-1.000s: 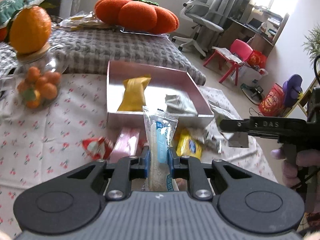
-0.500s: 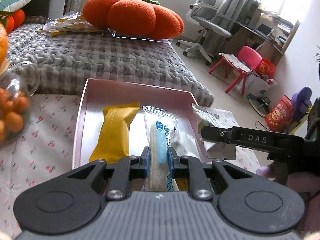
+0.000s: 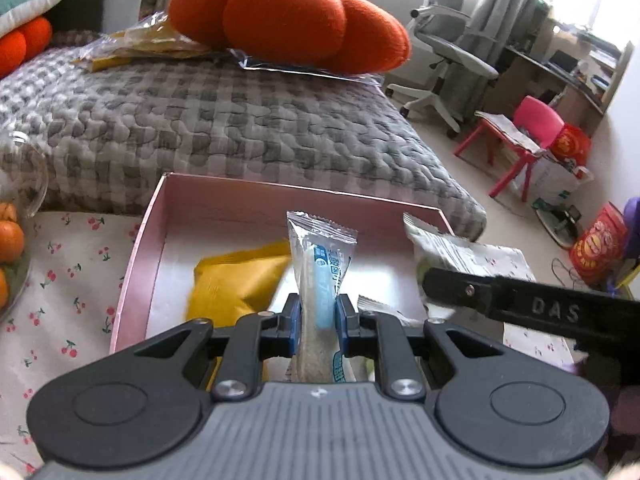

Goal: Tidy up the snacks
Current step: 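Lower both held snacks into the pink-lined box and open both tools, then withdraw both tools from the box toward the remaining snacks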

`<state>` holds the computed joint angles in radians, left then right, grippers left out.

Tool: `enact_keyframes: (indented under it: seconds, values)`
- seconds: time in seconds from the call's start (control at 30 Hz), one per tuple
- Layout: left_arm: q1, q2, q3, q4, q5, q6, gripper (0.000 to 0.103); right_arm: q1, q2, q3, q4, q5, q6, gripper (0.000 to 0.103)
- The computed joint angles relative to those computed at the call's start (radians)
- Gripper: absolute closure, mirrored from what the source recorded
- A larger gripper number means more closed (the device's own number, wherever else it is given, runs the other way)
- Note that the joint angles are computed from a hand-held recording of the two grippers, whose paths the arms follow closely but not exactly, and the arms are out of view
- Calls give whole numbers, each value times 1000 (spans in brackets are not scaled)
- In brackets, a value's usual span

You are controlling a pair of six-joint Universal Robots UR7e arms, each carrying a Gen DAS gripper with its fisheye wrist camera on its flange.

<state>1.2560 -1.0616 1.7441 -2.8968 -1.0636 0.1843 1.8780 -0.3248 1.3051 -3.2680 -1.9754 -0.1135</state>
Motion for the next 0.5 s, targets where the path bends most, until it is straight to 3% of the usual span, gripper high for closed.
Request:
enact_keyframes:
  seconds: [0.23,0.33,0.4,0.5]
  values:
    - [-1,-12,12,-14,-13,31,91,5,16,-19,1,-23,-7,55]
    - [-11,-12,11,-17,-9,70,71,11,15,-12,-28,-26,-6,51]
    - [-16,-15,11,-8,-13,75,55,13,7,0,-41,-20,10,34]
    - [-25,-33,32,-18,-6,91,39,21,-8,16,-54,-27,17,28]
